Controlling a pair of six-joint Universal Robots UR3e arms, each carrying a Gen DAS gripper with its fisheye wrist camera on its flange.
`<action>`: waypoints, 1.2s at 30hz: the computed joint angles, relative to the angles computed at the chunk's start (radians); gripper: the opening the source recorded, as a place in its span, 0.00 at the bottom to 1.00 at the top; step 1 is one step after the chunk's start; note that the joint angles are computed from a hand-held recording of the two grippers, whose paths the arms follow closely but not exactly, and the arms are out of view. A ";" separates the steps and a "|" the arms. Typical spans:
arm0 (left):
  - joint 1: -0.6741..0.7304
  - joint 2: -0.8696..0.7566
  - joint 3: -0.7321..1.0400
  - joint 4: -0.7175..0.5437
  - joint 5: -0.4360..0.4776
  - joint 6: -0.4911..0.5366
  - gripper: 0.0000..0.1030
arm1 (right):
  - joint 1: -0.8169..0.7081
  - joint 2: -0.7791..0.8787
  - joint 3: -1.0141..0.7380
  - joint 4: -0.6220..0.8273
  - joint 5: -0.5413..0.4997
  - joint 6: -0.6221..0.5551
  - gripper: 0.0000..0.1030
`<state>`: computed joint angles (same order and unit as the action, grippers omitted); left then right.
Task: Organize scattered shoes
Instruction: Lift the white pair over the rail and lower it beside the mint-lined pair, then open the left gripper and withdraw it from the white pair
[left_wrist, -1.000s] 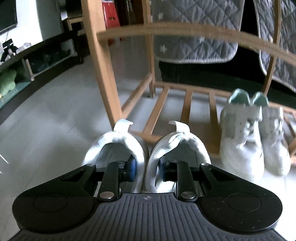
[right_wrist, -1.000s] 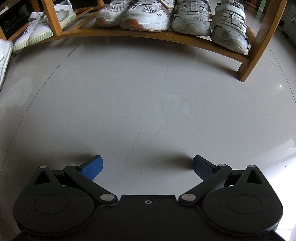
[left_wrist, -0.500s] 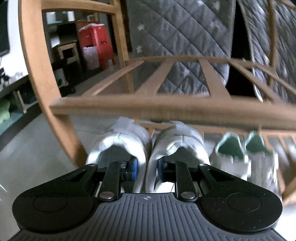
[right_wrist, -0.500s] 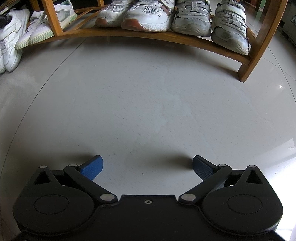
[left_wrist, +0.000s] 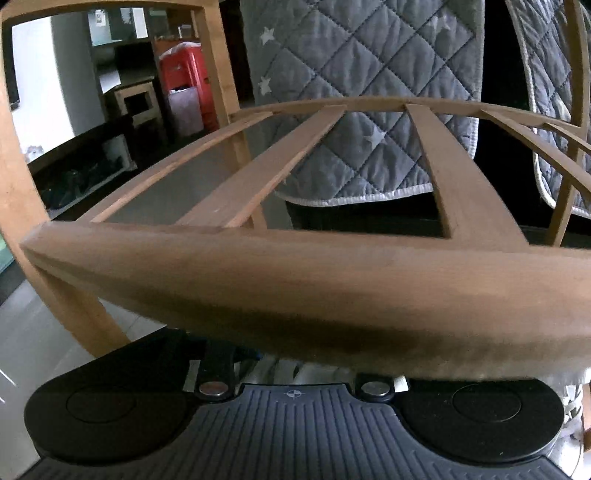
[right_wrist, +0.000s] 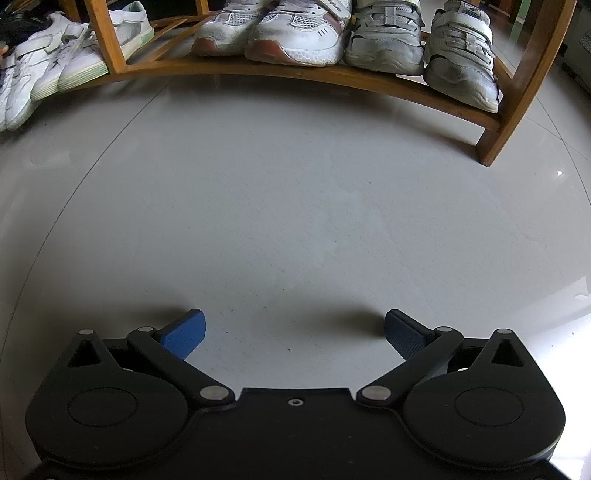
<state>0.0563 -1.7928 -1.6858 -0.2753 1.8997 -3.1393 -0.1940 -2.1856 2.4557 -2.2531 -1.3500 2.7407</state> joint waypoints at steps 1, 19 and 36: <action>-0.006 -0.005 -0.001 0.017 0.006 0.004 0.39 | -0.001 -0.001 0.000 0.001 0.001 -0.002 1.00; 0.038 0.338 -0.290 0.029 -0.019 -0.044 0.62 | 0.001 0.007 -0.004 0.002 0.004 -0.012 1.00; -0.154 0.581 -0.369 -0.397 0.126 -0.325 0.70 | -0.018 -0.021 0.014 0.009 0.018 -0.034 1.00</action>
<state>-0.0981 -1.2118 -2.0547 -0.6723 2.0253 -3.4648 -0.2118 -2.2070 2.4701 -2.2446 -1.3321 2.7062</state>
